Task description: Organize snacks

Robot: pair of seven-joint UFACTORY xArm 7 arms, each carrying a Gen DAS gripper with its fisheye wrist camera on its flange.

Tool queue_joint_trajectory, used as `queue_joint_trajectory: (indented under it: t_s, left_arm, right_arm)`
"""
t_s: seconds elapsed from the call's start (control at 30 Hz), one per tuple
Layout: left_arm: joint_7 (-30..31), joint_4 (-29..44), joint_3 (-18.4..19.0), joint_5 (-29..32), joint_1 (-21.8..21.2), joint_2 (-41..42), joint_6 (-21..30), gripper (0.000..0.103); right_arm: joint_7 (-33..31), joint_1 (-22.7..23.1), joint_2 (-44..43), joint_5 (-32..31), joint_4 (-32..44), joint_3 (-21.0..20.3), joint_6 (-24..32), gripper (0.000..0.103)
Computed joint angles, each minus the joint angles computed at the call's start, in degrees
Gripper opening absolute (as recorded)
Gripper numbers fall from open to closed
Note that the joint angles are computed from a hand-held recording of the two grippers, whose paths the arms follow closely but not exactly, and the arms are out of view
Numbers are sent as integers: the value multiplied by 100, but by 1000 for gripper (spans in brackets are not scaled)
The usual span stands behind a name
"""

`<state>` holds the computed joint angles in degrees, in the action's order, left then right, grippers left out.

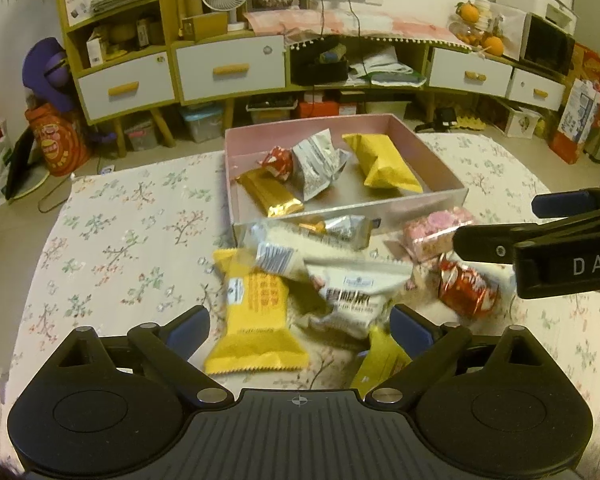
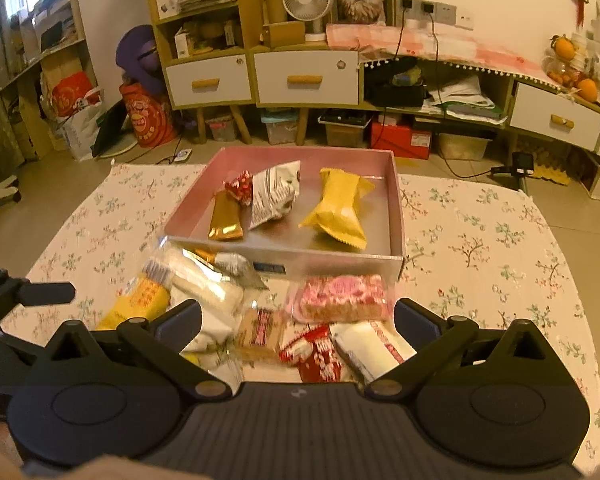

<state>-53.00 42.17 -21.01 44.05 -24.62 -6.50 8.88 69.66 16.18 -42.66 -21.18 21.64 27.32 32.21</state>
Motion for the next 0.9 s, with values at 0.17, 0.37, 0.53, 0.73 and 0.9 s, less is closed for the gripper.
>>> queue_joint_trajectory:
  t_s: [0.17, 0.37, 0.53, 0.73, 0.9]
  left_arm:
    - [46, -284, -32, 53, 120, -214, -147, 98]
    - [322, -614, -207, 2, 413, -459, -338, 98]
    - [907, -819, -155, -485, 401, -466, -515, 98]
    - [2191, -1092, 322, -1467, -207, -405, -932, 98]
    - [3508, -1183, 1145, -2657, -1322, -205, -1068, 98]
  right_arm:
    - [66, 139, -155, 7, -141, 116, 68, 103]
    - [41, 401, -371, -47, -384, 195, 191, 103]
    - [-14, 658, -604, 2, -616, 191, 267, 103]
    - [-100, 795, -684, 20, -800, 167, 382, 103]
    - [-196, 822, -705, -64, -933, 147, 373, 103]
